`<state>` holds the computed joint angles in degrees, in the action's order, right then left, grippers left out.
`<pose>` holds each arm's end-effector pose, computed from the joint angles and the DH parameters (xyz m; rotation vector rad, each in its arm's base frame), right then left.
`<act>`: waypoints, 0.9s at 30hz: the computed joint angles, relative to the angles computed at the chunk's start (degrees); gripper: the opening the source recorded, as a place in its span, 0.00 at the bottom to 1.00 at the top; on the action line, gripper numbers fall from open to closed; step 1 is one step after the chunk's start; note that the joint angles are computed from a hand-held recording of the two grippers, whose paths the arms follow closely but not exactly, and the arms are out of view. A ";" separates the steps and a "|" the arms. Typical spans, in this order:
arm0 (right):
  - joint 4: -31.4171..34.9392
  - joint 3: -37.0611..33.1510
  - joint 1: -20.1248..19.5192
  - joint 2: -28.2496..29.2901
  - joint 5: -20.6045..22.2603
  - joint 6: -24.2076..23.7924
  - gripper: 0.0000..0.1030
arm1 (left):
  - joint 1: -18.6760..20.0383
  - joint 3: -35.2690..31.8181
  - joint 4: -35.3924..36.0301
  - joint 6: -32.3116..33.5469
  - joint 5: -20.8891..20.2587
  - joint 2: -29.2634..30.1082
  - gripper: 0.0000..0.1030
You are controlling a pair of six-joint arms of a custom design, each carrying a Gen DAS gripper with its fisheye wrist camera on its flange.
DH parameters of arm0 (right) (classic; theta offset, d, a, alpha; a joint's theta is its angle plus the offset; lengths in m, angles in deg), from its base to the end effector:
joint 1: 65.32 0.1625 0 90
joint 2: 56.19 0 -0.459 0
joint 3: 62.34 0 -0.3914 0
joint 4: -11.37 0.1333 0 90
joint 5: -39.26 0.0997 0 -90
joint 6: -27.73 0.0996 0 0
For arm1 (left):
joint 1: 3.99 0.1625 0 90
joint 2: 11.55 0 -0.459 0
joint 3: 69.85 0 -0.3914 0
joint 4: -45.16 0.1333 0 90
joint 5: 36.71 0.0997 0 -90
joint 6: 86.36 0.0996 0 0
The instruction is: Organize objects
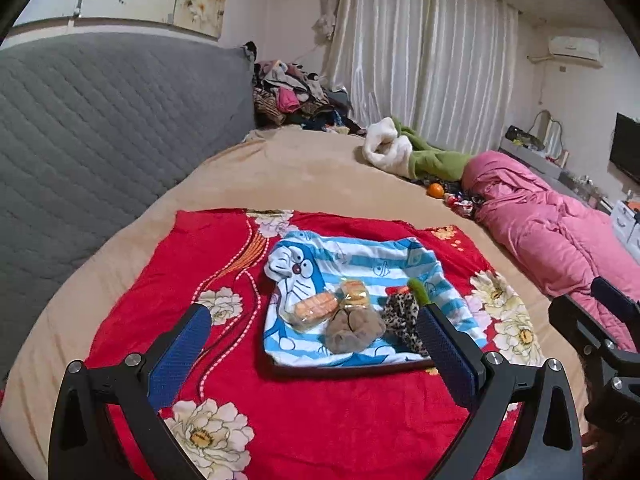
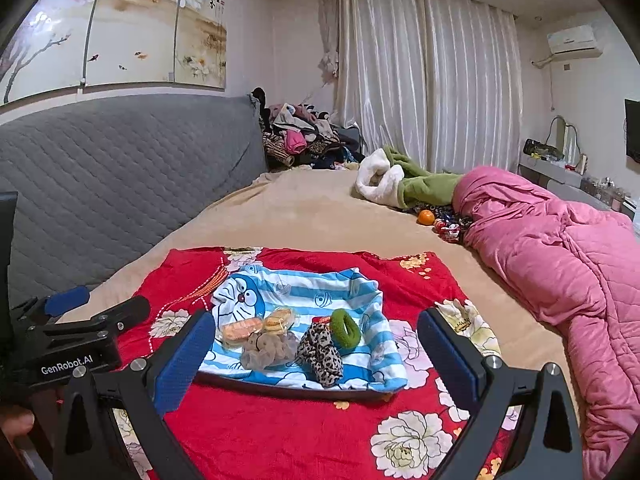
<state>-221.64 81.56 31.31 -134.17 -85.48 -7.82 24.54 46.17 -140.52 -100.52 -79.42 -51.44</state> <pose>0.1173 -0.3461 0.3330 0.2433 -1.9543 1.3250 -0.3956 -0.4501 0.0466 0.8306 2.3664 -1.0117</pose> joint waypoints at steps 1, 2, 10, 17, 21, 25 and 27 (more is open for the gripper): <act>-0.38 0.53 0.05 -0.08 0.08 0.07 0.99 | -0.25 0.59 -0.37 0.02 0.28 -0.08 0.99; -0.92 0.87 0.07 -0.01 0.13 -0.02 0.99 | -0.38 0.87 -0.23 -0.16 0.44 -0.17 0.99; -5.54 4.24 -0.09 1.44 0.04 -0.26 0.99 | -0.99 4.76 -0.09 -3.16 -0.08 -1.30 0.99; -9.58 6.68 -0.53 3.71 0.07 -0.68 0.99 | -1.17 8.22 -2.73 -4.60 -0.05 -1.14 0.99; -13.67 8.12 -1.06 6.09 0.63 -1.28 0.99 | -1.45 9.80 -3.21 -5.14 0.38 -0.86 0.99; -17.03 9.38 -2.06 8.31 1.19 -1.43 0.99 | -1.77 11.10 -5.05 -5.34 1.24 -0.50 0.99; -18.26 9.86 -2.62 9.33 1.22 -1.46 0.99 | -1.92 11.74 -6.45 -5.43 1.50 -0.17 0.99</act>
